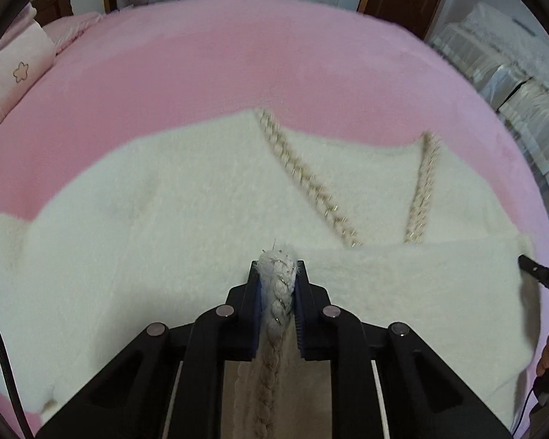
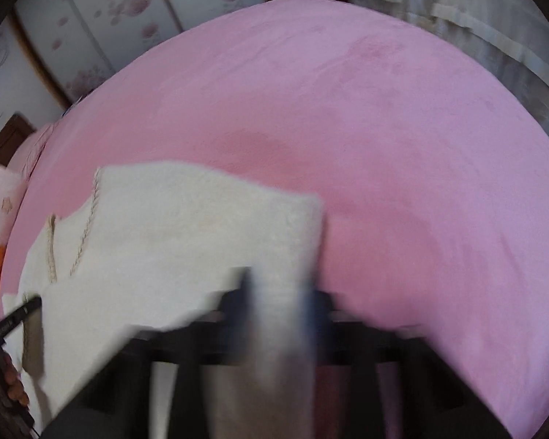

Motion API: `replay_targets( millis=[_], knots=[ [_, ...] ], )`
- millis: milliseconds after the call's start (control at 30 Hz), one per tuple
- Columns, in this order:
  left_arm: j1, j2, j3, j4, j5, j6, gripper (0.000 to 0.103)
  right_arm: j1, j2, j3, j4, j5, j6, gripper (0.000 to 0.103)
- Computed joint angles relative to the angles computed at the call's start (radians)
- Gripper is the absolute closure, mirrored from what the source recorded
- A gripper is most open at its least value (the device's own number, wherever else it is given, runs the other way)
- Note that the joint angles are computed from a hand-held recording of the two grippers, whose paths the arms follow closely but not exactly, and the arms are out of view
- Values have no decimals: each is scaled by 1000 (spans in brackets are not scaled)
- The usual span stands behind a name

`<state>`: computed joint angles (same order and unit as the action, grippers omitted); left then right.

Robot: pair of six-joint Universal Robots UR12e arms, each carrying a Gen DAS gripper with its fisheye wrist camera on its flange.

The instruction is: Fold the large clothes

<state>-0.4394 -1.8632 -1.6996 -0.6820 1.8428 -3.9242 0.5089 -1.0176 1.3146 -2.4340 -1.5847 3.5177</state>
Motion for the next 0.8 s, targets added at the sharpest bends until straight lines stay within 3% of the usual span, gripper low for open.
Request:
replay_targets(
  millis=[67,133,233,333,367,400,467,567,633,700,800],
  knots=[
    [-5,-2,-6,21,25,5,90,9,8,-1,-4,-47,-16,87],
    [1,-16,2,-29,0,-10,89,17,16,-11,29,-81,-19,83],
    [-13,-16,17,-63,46,-34,81,43,1,-21,52,-178,-19,74],
    [-48,-5,43,-126,97,-29,73,76,-37,23,-45,-209,-108,74],
    [-59,2,44,-133,110,-26,63,87,-51,39,-71,-192,-141,74],
    [-72,6,53,-146,121,-24,41,96,-59,48,-81,-161,-161,74],
    [-96,8,67,-158,138,-29,16,109,-74,66,-77,-62,-187,74],
    [-131,2,70,-135,144,-7,16,124,-84,87,-59,36,-199,74],
    [-140,3,62,-154,128,-13,17,145,-82,101,-41,-8,-209,74],
    [-140,7,50,-197,114,-44,26,144,-82,115,-10,-69,-196,74],
    [-130,19,17,-252,116,-88,27,140,-105,167,-38,-176,-141,77]
  ],
)
